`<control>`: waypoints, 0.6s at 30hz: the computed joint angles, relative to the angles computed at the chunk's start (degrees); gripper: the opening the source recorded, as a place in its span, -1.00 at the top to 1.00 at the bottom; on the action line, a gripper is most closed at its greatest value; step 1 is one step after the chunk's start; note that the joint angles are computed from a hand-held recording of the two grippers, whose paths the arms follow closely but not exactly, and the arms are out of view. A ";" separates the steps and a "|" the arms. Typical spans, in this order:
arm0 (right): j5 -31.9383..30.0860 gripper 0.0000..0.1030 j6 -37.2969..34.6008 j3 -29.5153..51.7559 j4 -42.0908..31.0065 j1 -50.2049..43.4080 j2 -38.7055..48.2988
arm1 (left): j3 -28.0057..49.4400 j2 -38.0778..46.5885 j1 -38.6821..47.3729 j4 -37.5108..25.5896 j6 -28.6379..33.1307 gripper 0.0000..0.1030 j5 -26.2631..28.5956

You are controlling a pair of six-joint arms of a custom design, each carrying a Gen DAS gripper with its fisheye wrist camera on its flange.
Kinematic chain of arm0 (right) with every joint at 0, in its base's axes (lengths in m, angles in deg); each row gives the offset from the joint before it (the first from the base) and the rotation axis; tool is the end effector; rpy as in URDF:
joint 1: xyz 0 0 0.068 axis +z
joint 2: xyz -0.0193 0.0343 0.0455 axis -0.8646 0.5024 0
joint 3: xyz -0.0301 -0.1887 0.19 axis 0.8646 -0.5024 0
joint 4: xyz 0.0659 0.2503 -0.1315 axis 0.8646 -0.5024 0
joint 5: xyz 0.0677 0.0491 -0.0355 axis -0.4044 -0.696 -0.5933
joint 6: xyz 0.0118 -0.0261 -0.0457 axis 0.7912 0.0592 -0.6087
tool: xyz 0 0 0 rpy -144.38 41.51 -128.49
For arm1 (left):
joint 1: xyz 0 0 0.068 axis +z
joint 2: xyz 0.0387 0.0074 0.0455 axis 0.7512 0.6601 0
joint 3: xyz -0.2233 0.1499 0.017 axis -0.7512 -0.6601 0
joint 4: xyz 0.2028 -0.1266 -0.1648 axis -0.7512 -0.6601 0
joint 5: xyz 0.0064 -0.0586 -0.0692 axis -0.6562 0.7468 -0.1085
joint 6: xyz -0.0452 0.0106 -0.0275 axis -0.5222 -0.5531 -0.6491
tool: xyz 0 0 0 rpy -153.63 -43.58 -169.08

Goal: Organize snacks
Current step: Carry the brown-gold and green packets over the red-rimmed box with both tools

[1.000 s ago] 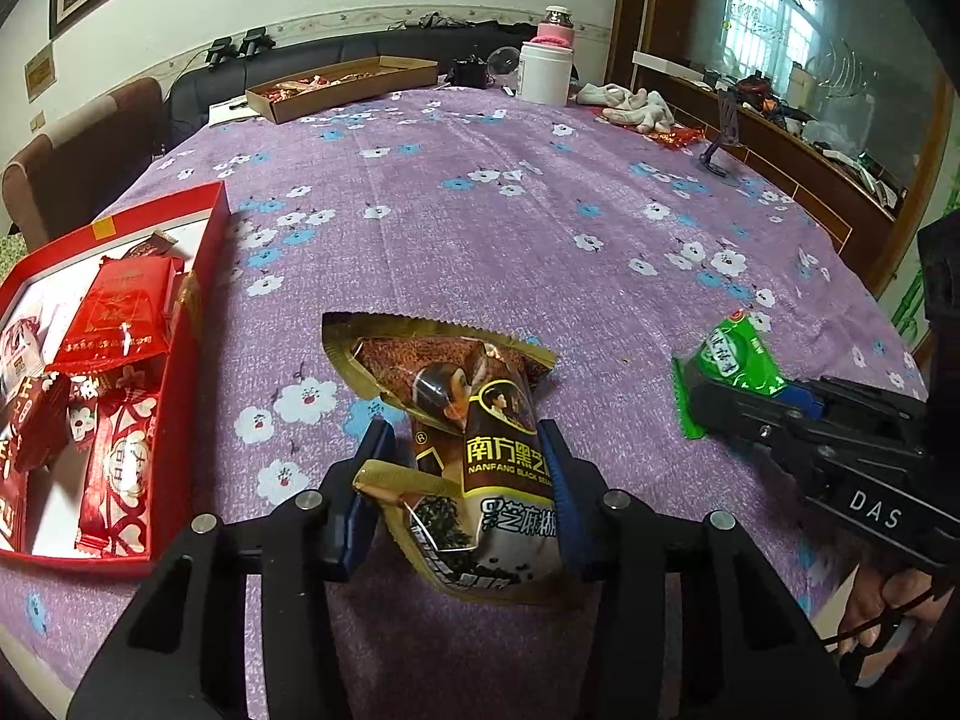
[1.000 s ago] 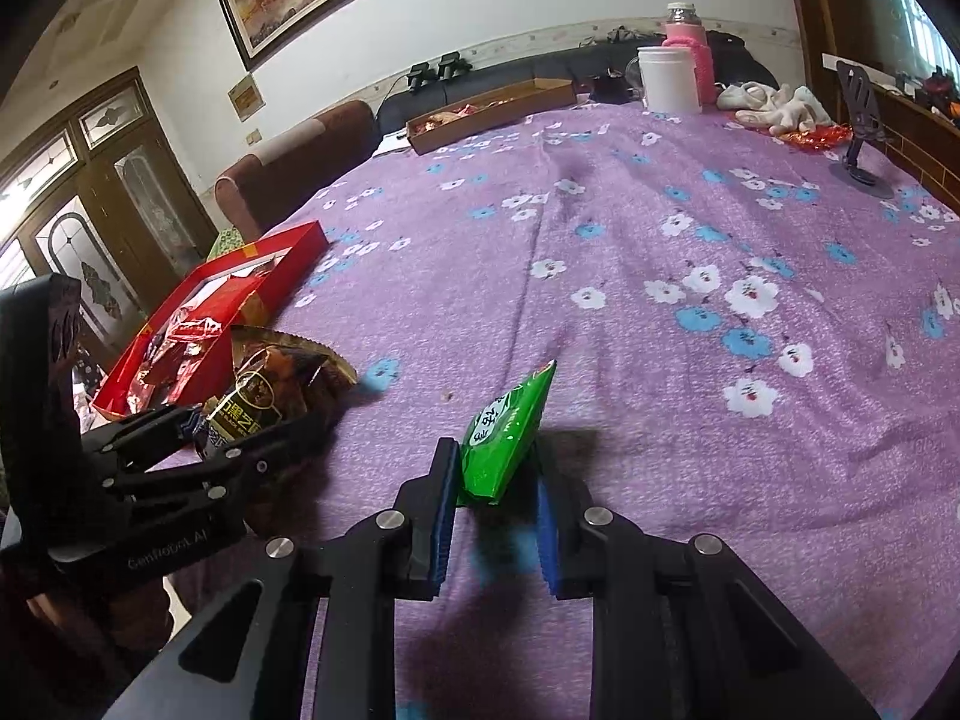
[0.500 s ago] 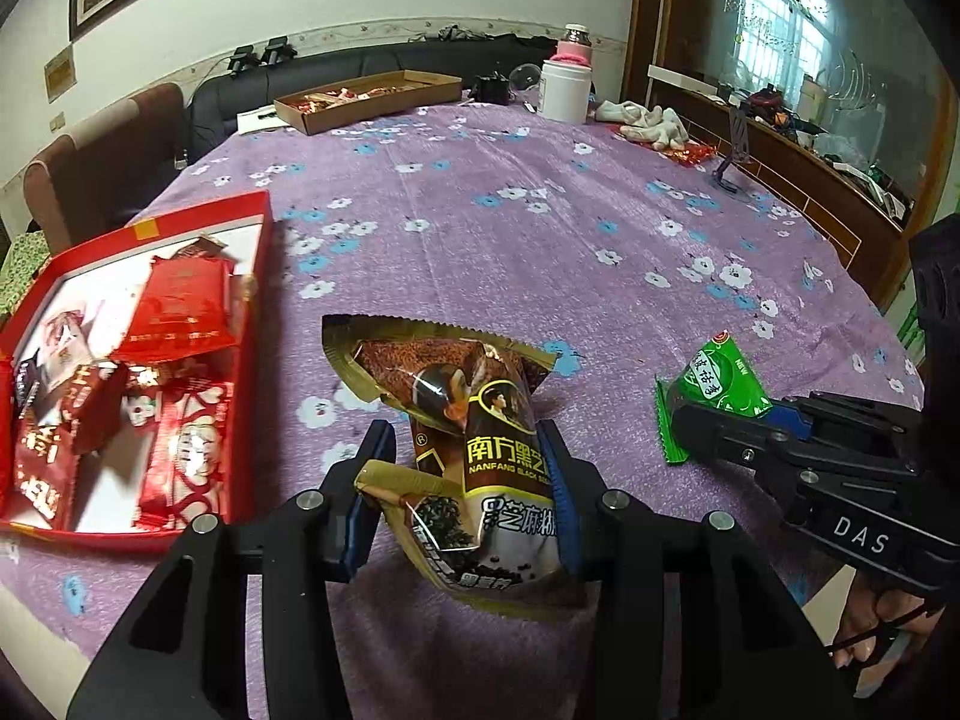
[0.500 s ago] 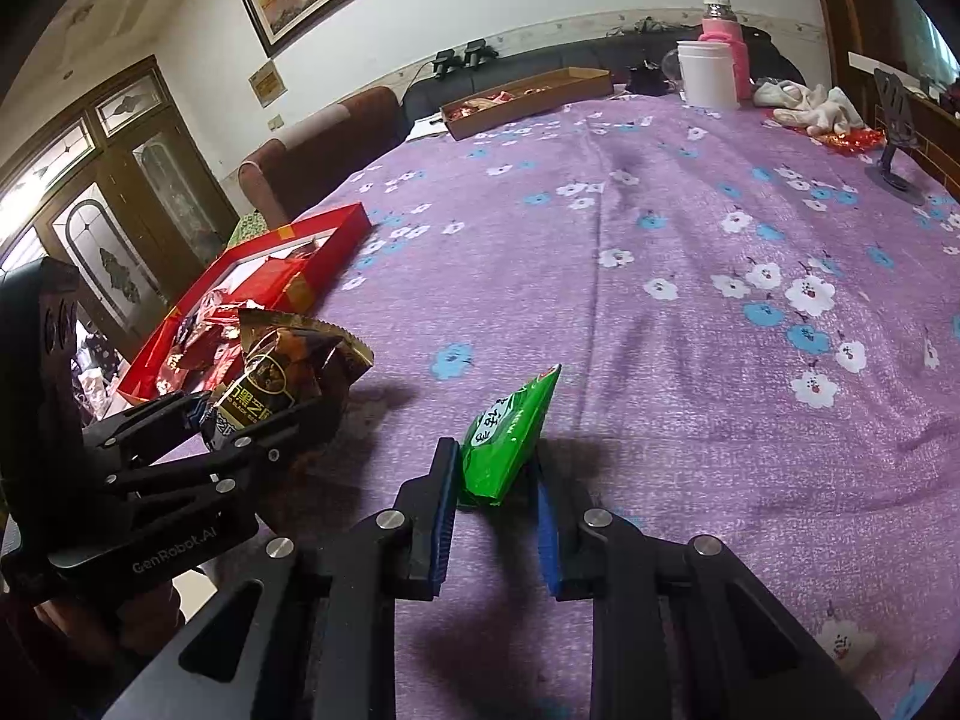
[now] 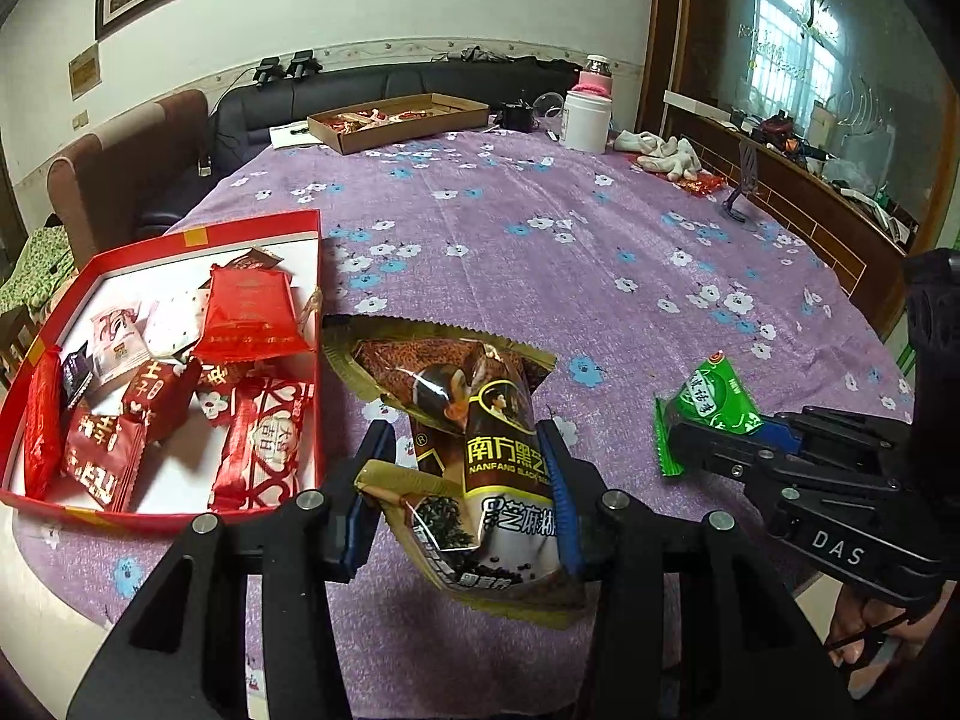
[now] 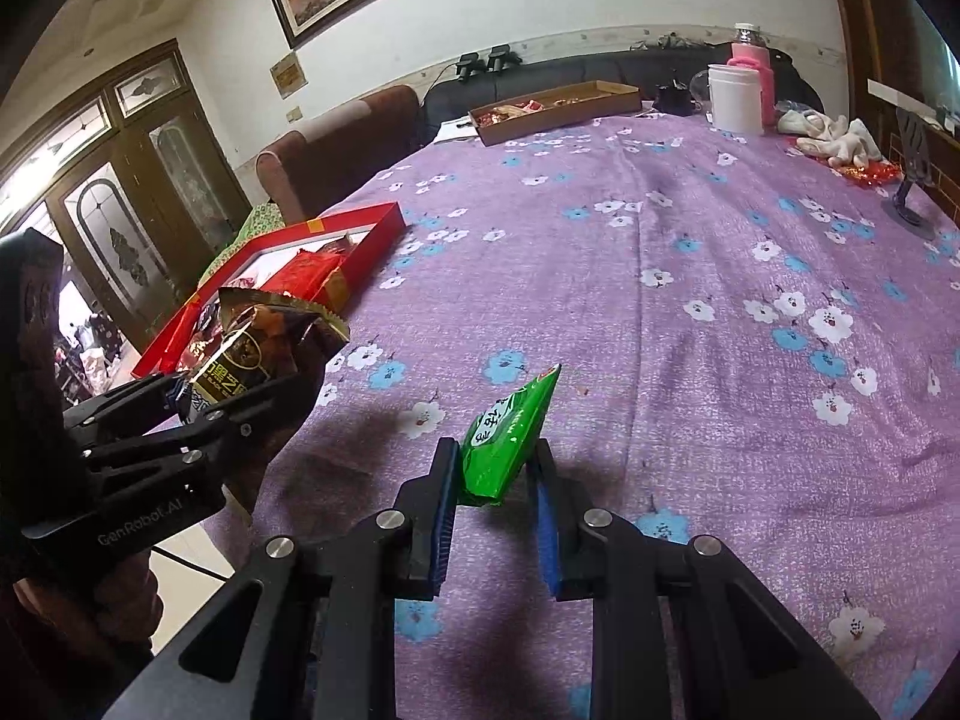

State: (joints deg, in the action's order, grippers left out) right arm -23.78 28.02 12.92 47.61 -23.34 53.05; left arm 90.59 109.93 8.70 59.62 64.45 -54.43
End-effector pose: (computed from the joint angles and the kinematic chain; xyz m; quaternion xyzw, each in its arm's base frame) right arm 0.2035 0.1376 0.0310 0.0536 0.9174 0.1082 0.3792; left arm 0.2821 -0.2323 0.0454 0.2301 0.8887 -0.1247 0.3764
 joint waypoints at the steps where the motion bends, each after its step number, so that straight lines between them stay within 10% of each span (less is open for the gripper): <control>1: 0.19 0.55 -0.07 0.28 -0.34 0.25 -0.01 | -0.48 -0.39 0.13 0.24 0.00 0.12 0.14; 18: 0.19 0.55 -7.08 15.09 -8.97 5.12 2.63 | -4.56 -6.37 12.50 1.52 0.06 0.12 1.45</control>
State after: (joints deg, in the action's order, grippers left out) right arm -23.59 20.94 28.01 38.64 -18.23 55.69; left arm 86.03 103.56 21.20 61.14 64.51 -52.98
